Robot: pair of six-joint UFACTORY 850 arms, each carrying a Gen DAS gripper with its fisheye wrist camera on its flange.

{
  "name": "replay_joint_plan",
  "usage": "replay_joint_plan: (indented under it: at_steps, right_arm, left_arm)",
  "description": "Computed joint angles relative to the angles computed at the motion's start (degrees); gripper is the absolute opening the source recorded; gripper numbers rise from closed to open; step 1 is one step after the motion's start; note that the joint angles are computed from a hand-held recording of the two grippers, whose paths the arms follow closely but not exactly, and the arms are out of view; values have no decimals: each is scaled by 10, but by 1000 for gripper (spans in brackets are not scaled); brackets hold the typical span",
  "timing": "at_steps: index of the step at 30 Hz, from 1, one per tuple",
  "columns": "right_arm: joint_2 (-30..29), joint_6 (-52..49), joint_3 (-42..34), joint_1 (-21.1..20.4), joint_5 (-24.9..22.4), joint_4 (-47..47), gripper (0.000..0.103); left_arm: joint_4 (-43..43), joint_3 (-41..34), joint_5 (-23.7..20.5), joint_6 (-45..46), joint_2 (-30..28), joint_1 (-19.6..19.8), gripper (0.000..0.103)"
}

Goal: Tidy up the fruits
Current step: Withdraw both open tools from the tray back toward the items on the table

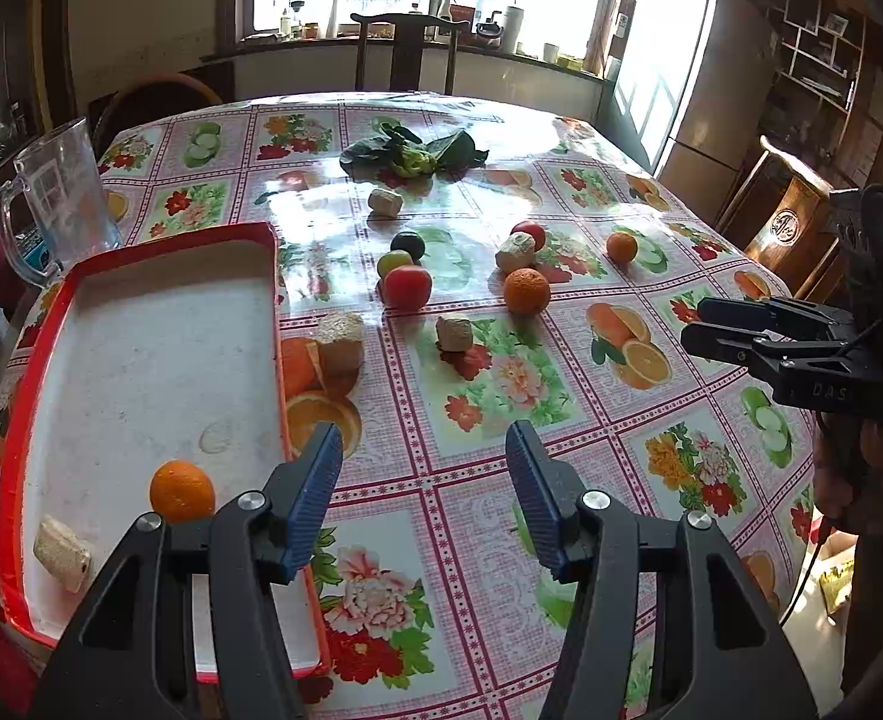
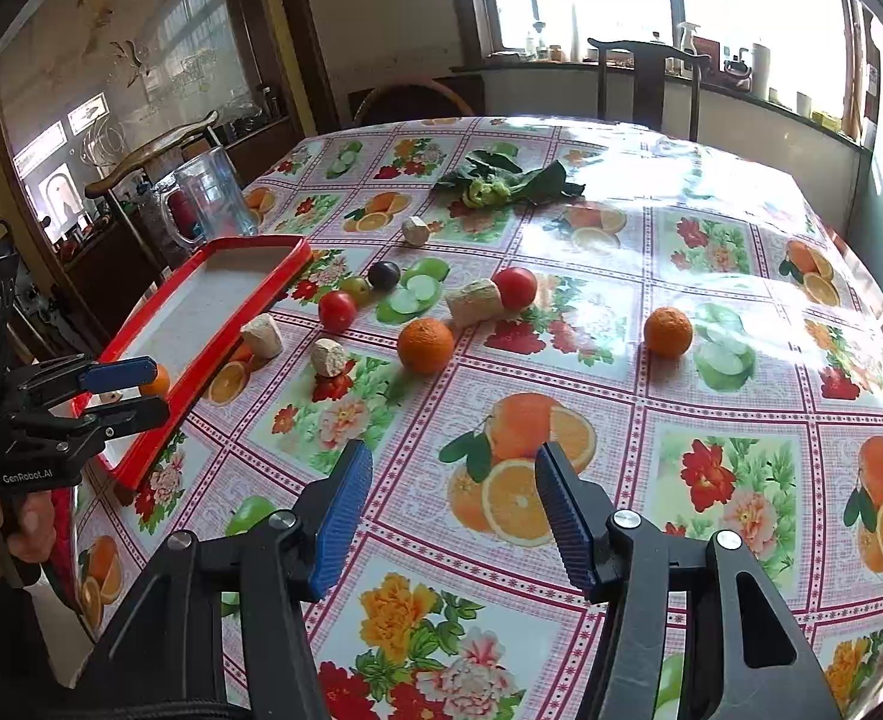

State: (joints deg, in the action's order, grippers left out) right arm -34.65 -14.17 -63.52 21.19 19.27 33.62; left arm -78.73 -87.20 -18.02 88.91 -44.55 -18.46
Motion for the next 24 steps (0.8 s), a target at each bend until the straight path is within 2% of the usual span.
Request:
replay_joint_plan:
  at_steps: [9,17,21,24]
  right_arm:
    - [-5,12,2,-23,4,-4,58]
    - [-37,-96,-41,-55,-4,108,58]
    - [-65,-177,-82,-75,-12,192,58]
    - [-82,-199,-107,-86,-12,215,58]
  left_arm:
    - [77,-44,-4,-71,-28,-22,56]
    - [161,-114,-12,-161,-77,-35,55]
    - [240,-174,-23,-252,-117,-40,55]
    - [310,-219,-26,-329,-147,-43,55]
